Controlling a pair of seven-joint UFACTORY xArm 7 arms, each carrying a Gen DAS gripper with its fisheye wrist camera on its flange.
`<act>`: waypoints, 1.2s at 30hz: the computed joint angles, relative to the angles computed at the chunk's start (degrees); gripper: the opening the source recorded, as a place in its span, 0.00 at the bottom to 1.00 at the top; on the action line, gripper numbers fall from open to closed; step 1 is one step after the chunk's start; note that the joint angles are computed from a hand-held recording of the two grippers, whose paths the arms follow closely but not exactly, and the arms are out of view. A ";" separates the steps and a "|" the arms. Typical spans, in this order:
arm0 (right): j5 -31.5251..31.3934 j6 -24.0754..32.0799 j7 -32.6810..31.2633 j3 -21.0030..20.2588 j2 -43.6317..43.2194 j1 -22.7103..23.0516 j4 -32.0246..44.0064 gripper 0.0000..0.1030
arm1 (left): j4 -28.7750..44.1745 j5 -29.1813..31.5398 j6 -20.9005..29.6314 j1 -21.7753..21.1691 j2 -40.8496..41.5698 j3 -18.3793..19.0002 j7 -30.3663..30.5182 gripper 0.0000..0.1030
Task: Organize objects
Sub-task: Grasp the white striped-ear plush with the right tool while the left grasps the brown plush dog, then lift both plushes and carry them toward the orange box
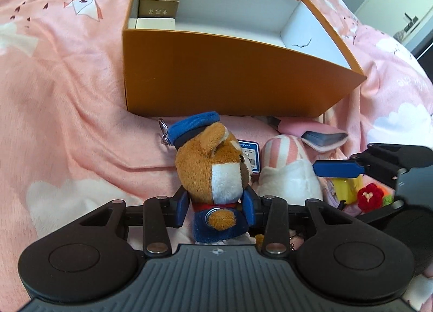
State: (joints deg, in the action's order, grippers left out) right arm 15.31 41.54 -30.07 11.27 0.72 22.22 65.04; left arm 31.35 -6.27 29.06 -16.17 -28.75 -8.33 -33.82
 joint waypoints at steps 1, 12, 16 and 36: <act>-1.72 -0.47 0.82 0.27 0.38 0.33 0.01 0.76 | -0.36 -0.43 -0.40 -0.19 -0.23 0.40 0.20 0.45; -18.44 -5.83 8.32 1.08 4.11 3.25 -0.21 0.86 | -2.41 -3.66 -3.15 -1.32 -0.70 1.95 1.57 0.45; -17.46 -5.87 7.76 0.90 4.94 2.78 0.20 0.88 | -2.21 -3.57 -3.03 -1.22 -0.41 1.72 1.87 0.45; 12.32 -1.02 -5.64 -0.97 -1.07 -1.55 0.07 0.60 | -3.32 -4.47 -4.23 -1.67 -1.65 2.06 3.03 0.45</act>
State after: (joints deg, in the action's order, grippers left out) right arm 27.63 40.52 -35.70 10.30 -0.35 20.67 65.11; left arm 28.03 -10.74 24.83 -17.85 -30.40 -6.27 -30.79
